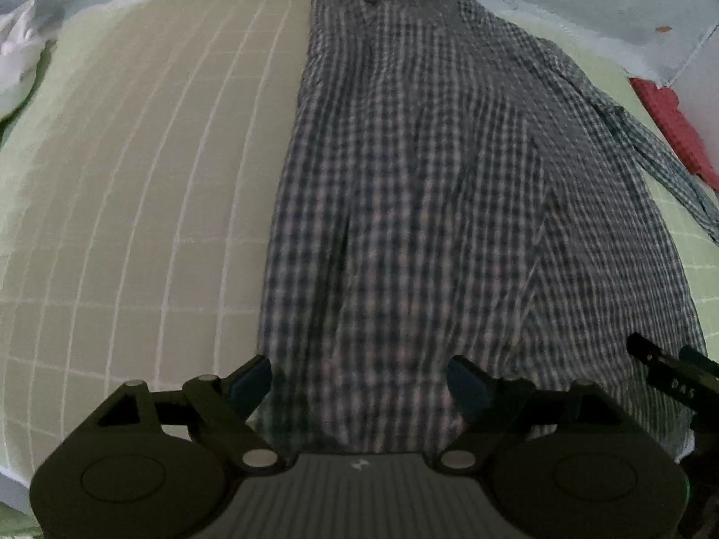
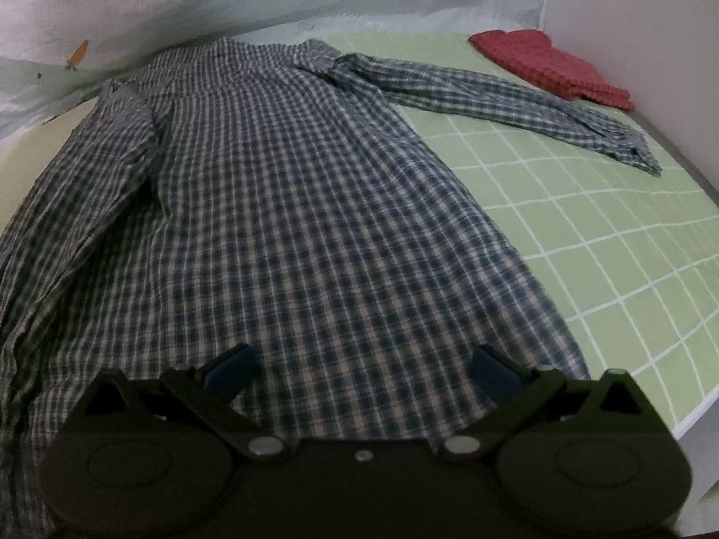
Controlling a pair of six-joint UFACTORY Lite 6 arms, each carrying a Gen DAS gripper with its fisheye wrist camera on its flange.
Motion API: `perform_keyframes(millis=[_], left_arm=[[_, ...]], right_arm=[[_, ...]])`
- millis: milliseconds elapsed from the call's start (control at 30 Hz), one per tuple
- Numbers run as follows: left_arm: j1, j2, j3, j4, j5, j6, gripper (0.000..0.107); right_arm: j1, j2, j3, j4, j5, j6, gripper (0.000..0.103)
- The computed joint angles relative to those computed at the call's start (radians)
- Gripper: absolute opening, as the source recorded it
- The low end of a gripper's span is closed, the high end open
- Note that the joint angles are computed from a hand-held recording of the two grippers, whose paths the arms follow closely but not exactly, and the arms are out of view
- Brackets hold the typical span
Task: Fold clothes
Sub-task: 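Open the left gripper and move the right gripper toward the sleeve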
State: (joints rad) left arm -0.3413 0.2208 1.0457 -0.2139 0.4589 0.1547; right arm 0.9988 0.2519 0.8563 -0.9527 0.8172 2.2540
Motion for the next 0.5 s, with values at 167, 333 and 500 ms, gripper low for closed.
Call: perform_keyframes(millis=[167,333,500], left_arm=[[-0.137,0.012,0.041,0.269,-0.032,-0.410,0.088],[-0.251,0.078,0.089,0.449,-0.046,-0.677,0.088],[-0.335,0.205,0.206,0.622,0.045,-0.916,0.088]], right_arm=[[-0.114,-0.127,-0.070,0.060,-0.132,-0.255,0.103],[-0.216,-0.296,-0.195,-0.017,-0.163,-0.320,0.103],[-0.441,-0.433,-0.345,-0.113,-0.276,-0.343,0.103]])
